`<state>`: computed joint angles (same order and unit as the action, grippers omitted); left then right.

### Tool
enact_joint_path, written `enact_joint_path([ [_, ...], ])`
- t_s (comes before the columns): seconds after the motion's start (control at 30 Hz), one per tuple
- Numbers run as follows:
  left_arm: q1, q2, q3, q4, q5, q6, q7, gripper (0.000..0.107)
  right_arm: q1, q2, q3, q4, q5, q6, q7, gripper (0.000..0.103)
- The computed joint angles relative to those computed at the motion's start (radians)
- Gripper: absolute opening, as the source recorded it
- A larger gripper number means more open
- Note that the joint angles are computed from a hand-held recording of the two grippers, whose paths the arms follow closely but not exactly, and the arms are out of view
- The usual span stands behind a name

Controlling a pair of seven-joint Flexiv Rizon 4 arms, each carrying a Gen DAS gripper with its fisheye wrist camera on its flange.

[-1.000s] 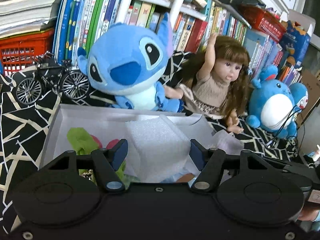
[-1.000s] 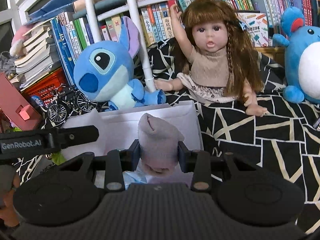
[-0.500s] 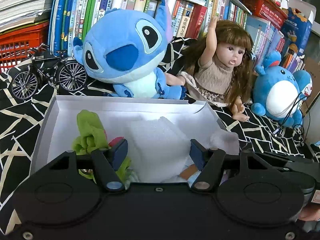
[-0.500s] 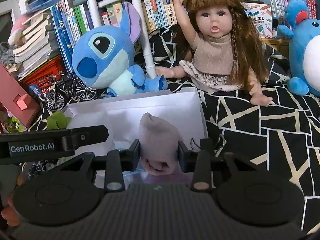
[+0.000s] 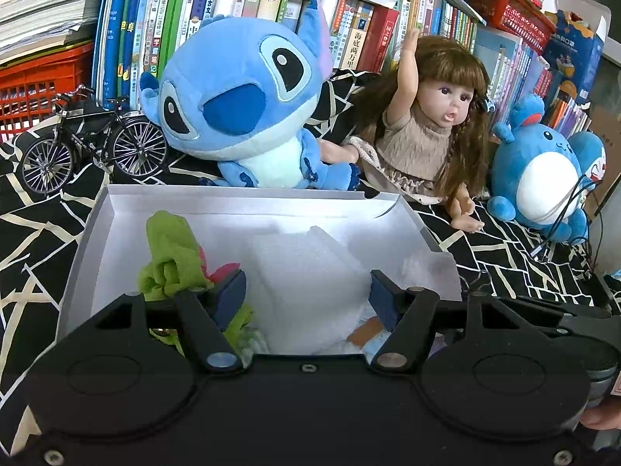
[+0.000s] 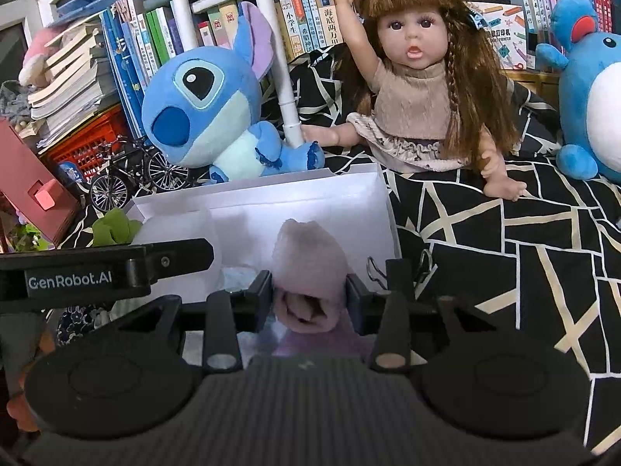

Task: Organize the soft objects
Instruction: 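Carry the pink hat and foam cube into the white box with both tools, then open both tools to release the hat and cube into the box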

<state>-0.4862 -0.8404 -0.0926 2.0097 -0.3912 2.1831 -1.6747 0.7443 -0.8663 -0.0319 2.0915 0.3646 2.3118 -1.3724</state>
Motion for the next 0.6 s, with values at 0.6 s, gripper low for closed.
enact_joint_path([
  [0.6, 0.009, 0.086, -0.015, 0.18, 0.06, 0.146, -0.087, 0.091, 0.027, 0.033, 0.053, 0.113, 0.048, 0.203, -0.131, 0.081],
])
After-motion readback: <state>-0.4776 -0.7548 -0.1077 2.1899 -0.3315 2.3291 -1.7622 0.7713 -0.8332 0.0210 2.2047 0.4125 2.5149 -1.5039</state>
